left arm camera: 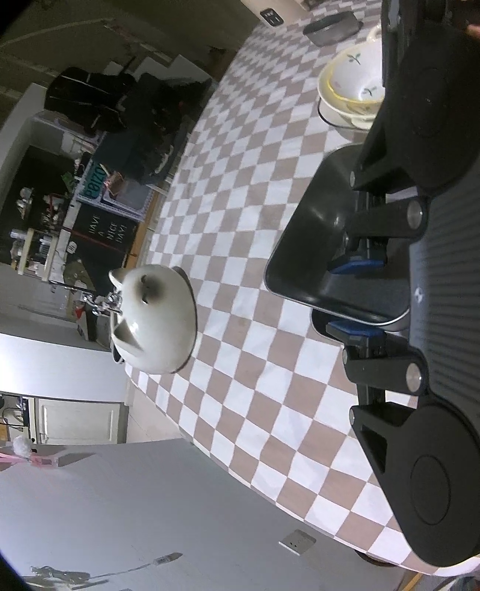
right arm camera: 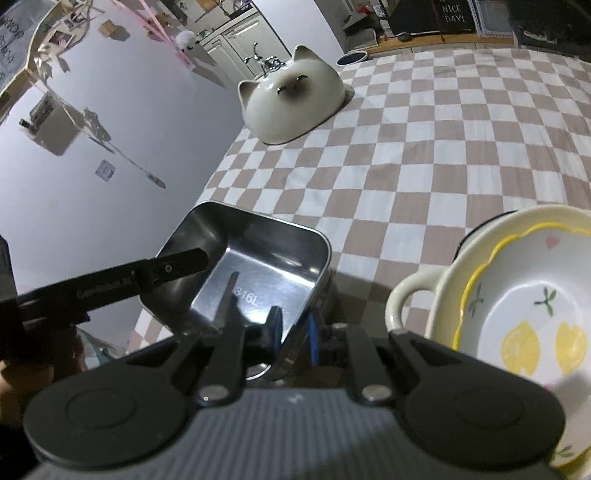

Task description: Organize plates and bowls

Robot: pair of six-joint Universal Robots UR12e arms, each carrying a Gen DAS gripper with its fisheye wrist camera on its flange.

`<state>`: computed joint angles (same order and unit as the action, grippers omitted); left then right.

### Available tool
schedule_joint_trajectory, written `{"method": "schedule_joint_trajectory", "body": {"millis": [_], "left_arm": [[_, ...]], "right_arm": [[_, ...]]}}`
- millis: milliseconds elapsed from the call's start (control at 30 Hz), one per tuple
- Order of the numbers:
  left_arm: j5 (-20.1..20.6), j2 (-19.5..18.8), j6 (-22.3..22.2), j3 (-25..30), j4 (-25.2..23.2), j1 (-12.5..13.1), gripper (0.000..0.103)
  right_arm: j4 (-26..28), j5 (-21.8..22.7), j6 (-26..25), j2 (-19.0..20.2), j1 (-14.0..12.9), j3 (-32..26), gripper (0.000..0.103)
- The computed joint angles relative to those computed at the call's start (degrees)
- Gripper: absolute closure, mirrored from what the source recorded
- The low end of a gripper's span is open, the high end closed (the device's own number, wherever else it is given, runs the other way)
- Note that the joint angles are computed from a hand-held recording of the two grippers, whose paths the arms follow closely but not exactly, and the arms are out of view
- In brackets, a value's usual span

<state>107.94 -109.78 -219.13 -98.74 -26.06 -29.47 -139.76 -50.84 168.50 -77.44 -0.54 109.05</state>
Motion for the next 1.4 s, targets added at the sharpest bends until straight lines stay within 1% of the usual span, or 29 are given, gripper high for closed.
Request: {"method": "schedule_joint_trajectory", "body": {"millis": [133,233,400,600,967,1100,1267,1400], "left_arm": [[-0.4,-0.2,-0.4,0.3,-1.8,0.2,0.073],[-0.6,-0.3,-0.2,0.4,-2.1,0.3,0.068],[0.3,-0.5,0.5,0.9,-3.2,0.0,0.067],[-0.3,-0.7,0.2,1.0,-3.9,0.1,0.067],[-1.1,-1.1,1.0,1.5,-5.0,0.3,0.066],[-0.6,-1.4,1.3,1.9,-6.4,0.2,0.066],[0.2,-1.7,2.0,2.2,-6.9,0.1,0.066],[0.4,-2.0,3.2,2.4,-7.1,0.1,0.062]], "right_arm": [[0.1,-0.8,-0.2,0.1,0.4,0.0,0.085],[0.7,-1.2,-0.5,0.3,0.7,-0.4,0.085],[0.6,-2.0,-0.8,0.5,1.1,-0.6,0.085],[1.2,-2.2,-0.4,0.9,1.2,-0.9,0.085],[2.3,-3.5,-0.1,1.3,1.7,-1.6,0.086],[2.2,-3.7,-0.2,1.4,1.8,-1.6,0.085],[1.8,-4.2,-0.3,1.4,2.0,-1.5,0.085],[2.4,-4.1,-0.1,1.6,2.1,-1.7,0.084]]}}
